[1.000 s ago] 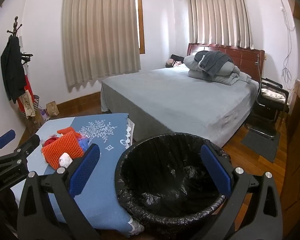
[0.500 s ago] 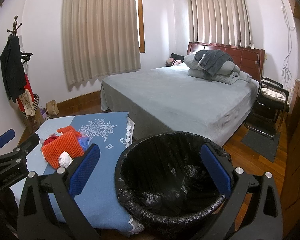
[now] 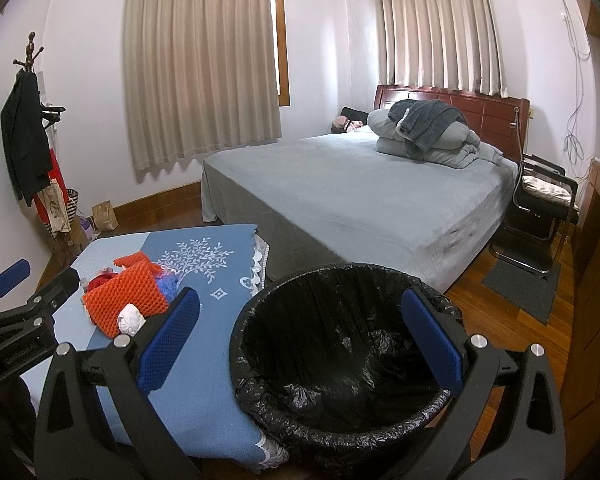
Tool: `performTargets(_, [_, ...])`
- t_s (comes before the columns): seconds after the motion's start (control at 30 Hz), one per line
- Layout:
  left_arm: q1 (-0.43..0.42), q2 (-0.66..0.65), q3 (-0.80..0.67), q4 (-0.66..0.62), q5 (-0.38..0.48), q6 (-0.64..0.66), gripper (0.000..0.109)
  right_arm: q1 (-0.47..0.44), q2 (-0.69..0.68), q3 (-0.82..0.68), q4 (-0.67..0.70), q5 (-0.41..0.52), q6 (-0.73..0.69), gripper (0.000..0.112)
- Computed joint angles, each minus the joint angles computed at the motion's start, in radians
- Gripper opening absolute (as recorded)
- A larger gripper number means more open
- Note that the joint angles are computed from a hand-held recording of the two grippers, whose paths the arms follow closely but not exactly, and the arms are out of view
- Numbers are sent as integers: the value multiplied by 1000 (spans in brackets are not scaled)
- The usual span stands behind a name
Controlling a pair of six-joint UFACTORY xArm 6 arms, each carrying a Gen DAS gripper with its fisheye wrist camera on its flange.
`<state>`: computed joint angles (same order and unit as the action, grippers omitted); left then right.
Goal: Collect trash
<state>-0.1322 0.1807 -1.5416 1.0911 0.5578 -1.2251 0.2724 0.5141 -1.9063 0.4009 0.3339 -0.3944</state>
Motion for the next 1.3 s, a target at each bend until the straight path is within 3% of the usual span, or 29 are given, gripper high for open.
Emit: performTargets(1.3, [23, -12, 30, 10, -28, -15, 97, 12, 19, -10, -17, -1, 23, 98])
